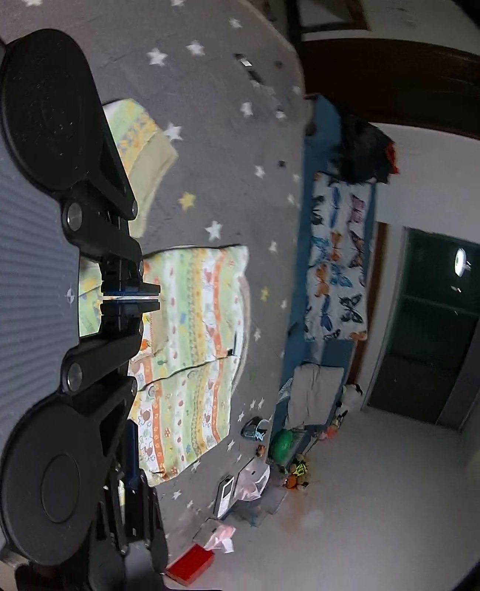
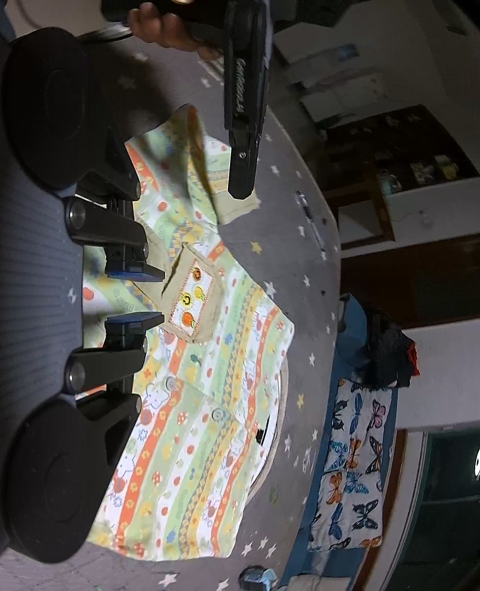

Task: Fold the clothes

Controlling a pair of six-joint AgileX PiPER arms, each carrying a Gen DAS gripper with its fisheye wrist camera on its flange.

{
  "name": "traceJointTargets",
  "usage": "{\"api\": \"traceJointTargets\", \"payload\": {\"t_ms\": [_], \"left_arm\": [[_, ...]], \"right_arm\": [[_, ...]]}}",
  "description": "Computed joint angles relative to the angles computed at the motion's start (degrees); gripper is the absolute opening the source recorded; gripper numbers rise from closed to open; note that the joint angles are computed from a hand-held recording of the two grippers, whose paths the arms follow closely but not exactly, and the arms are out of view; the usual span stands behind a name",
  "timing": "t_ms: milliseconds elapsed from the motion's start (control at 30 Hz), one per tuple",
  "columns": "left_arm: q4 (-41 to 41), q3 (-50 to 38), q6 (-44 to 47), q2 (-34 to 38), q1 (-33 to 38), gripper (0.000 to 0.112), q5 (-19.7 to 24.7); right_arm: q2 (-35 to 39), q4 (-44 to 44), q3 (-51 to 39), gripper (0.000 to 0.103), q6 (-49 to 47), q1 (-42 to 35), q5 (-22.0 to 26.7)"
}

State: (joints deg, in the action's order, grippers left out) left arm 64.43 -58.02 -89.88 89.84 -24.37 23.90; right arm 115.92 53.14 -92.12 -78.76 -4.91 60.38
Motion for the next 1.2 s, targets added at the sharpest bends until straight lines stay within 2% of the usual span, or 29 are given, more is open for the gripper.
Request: {"api": "traceJointTargets", "payload": {"t_ms": [133,200,233,267,300,333,433,567,633,667,867,1067,1167,1200], "left_arm": [[0.3,0.8,0.6,0.4,-2.3,0.005,7.7],[0.1,2.4,-0.3,-0.2,-2.4,0.008,9.9],[0.5,3.4,-1.2,-0.6,-2.5,0.018,10.9],[1.3,4.4,-2.1,-0.8,-2.6,0.032,11.6],[2.1,5.2,-2.8,-0.9,-2.7,0.039,12.3],[3.1,5.8,-2.8,-1.0,-2.9,0.043,12.7],[5.8,7.5,-2.8,-0.9,-3.6,0.045,14.1],[8.4,8.4,-2.8,-0.2,-3.6,0.045,13.6],[9.2,9.6,-4.2,-1.0,-3.0,0.045,12.2],[9.3,10.0,-4.8,-1.4,-2.8,0.045,11.8],[9.3,12.8,-8.1,-4.1,-1.2,0.047,9.4],[8.0,14.2,-10.2,-5.9,-1.2,0.055,9.7],[7.0,14.3,-11.4,-6.0,-1.3,0.057,10.2],[6.6,14.2,-11.8,-5.9,-1.5,0.058,10.5]], "right_arm": [[-0.4,0.1,-0.7,0.017,0.9,-0.7,1.5],[0.1,-0.6,-2.0,0.017,2.3,0.0,2.7],[0.5,-1.1,-2.8,0.017,3.2,0.7,3.2],[1.0,-1.6,-3.6,0.017,4.0,1.4,3.7],[1.5,-2.1,-4.4,0.017,4.9,2.6,3.6],[2.0,-2.5,-5.2,0.017,5.7,3.7,3.6],[4.4,-4.1,-9.1,0.017,9.9,7.0,4.5],[8.1,-6.1,-15.3,0.02,16.5,11.0,6.4],[9.9,-7.1,-18.2,0.03,19.2,13.0,6.4],[10.8,-7.5,-19.4,0.031,20.3,14.1,5.8],[17.0,-10.9,-28.6,0.031,28.0,18.8,5.7],[19.4,-13.8,-31.0,0.031,31.0,21.4,4.4],[18.5,-14.2,-30.0,0.018,30.5,21.9,4.7],[17.7,-14.0,-28.7,0.01,29.7,21.9,3.8]]}}
